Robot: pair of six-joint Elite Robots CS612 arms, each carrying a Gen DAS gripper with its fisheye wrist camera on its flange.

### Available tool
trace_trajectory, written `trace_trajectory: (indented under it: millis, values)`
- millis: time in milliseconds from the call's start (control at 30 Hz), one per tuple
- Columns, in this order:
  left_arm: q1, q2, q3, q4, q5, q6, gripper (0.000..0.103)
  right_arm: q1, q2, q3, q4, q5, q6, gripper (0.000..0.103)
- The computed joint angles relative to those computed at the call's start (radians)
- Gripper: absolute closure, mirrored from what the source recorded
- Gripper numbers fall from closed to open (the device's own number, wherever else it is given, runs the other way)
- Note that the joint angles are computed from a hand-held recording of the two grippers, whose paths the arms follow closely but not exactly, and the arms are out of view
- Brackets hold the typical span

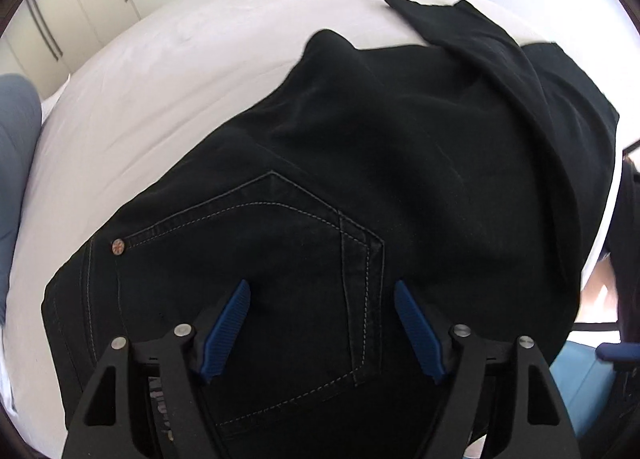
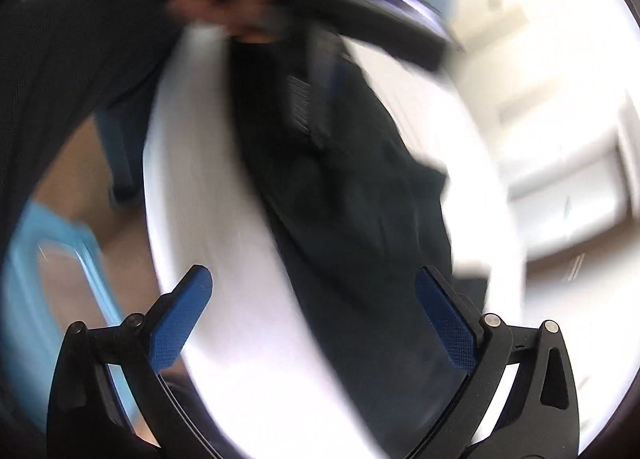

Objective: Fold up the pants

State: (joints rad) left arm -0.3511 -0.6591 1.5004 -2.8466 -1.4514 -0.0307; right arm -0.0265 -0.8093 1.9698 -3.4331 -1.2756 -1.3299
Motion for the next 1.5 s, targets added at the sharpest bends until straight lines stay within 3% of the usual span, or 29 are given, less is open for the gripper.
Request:
trace_trajectory:
  millis: [100,167,267,333,367,433,500,600,733,800,867,1033,1067,1133,1167,1200,1300,1500]
  values:
    - [-0.01,-0.019,0.018,-0.057,0.031,-0.034,0.032,-0.032,-0.027,-0.066,0.16,-0.011,0.292,0.0]
    - [-0.003,-0.02,0.004,-0.079,-0.049,-0.085,0.032,-0.05,-0.027,-0.149,0.3,-0.016,0.479,0.0]
    - [-0.004,0.001,-0.032,-0.082,-0.093,-0.117,0.032,-0.072,0.004,-0.306,0.455,0.004,0.732,0.0]
    - [-0.008,0.021,-0.061,-0.051,-0.109,-0.135,0.036,-0.078,0.034,-0.413,0.543,0.019,0.856,0.0]
    - [-0.009,0.03,-0.071,-0.026,-0.118,-0.146,0.05,-0.077,0.056,-0.471,0.569,0.014,0.912,0.0]
    - [-0.013,0.044,-0.084,0.003,-0.107,-0.16,0.054,-0.068,0.104,-0.585,0.636,-0.016,0.983,0.005]
    - [-0.019,0.046,-0.08,-0.015,-0.09,-0.178,0.054,-0.059,0.154,-0.696,0.715,-0.022,1.043,0.016]
    - [-0.018,0.044,-0.069,-0.02,-0.092,-0.203,0.055,-0.037,0.249,-0.885,0.86,-0.105,1.104,0.025]
    - [-0.012,0.042,-0.067,-0.004,-0.098,-0.215,0.055,-0.006,0.37,-1.109,1.032,-0.211,1.219,0.025]
    - [-0.014,0.042,-0.069,0.006,-0.09,-0.213,0.055,-0.001,0.418,-1.202,1.119,-0.227,1.265,0.025]
    - [-0.014,0.037,-0.066,0.012,-0.083,-0.216,0.055,0.007,0.457,-1.275,1.19,-0.249,1.275,0.025]
    - [-0.018,0.043,-0.076,0.013,-0.066,-0.217,0.055,0.029,0.523,-1.379,1.25,-0.345,1.264,0.025]
    - [-0.018,0.041,-0.072,0.01,-0.064,-0.217,0.055,0.03,0.529,-1.39,1.248,-0.352,1.267,0.025]
    - [-0.018,0.036,-0.062,0.006,-0.058,-0.216,0.055,0.032,0.537,-1.407,1.249,-0.358,1.277,0.035]
    - [-0.016,0.032,-0.06,0.016,-0.065,-0.217,0.055,0.033,0.539,-1.412,1.238,-0.361,1.271,0.063]
    - [-0.026,0.056,-0.099,0.028,-0.054,-0.225,0.055,0.035,0.547,-1.434,1.24,-0.373,1.256,0.083]
    - [-0.028,0.06,-0.106,0.036,-0.054,-0.226,0.055,0.017,0.523,-1.404,1.223,-0.3,1.259,0.087]
    - [-0.032,0.065,-0.134,0.08,-0.054,-0.231,0.055,-0.074,0.332,-1.052,0.892,-0.055,1.388,0.088]
